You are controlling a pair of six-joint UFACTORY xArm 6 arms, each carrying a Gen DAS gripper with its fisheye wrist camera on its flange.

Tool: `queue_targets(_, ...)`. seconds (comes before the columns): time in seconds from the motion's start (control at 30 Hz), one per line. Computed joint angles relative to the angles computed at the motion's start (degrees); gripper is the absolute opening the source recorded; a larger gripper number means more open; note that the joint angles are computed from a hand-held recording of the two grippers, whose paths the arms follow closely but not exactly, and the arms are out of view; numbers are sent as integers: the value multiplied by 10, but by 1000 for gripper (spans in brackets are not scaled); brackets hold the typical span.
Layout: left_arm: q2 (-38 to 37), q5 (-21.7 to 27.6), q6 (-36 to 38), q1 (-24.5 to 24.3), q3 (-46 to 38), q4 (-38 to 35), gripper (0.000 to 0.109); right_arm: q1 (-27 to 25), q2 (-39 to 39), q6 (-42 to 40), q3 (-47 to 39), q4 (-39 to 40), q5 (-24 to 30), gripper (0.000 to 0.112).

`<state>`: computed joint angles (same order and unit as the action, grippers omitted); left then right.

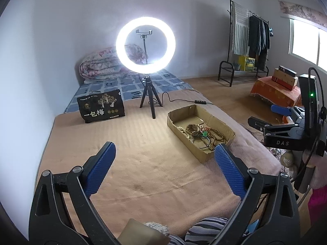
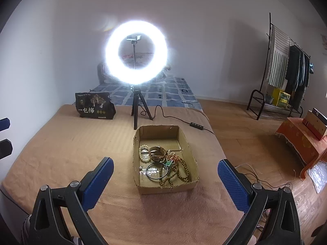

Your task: Organize jewelry

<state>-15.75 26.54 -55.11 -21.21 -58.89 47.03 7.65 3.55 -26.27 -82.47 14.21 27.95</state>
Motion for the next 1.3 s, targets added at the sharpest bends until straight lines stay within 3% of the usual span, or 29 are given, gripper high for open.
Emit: queue_targets(1.3, 15, 25, -14, -22, -19, 22, 102, -7, -18, 21, 35, -16, -8, 103)
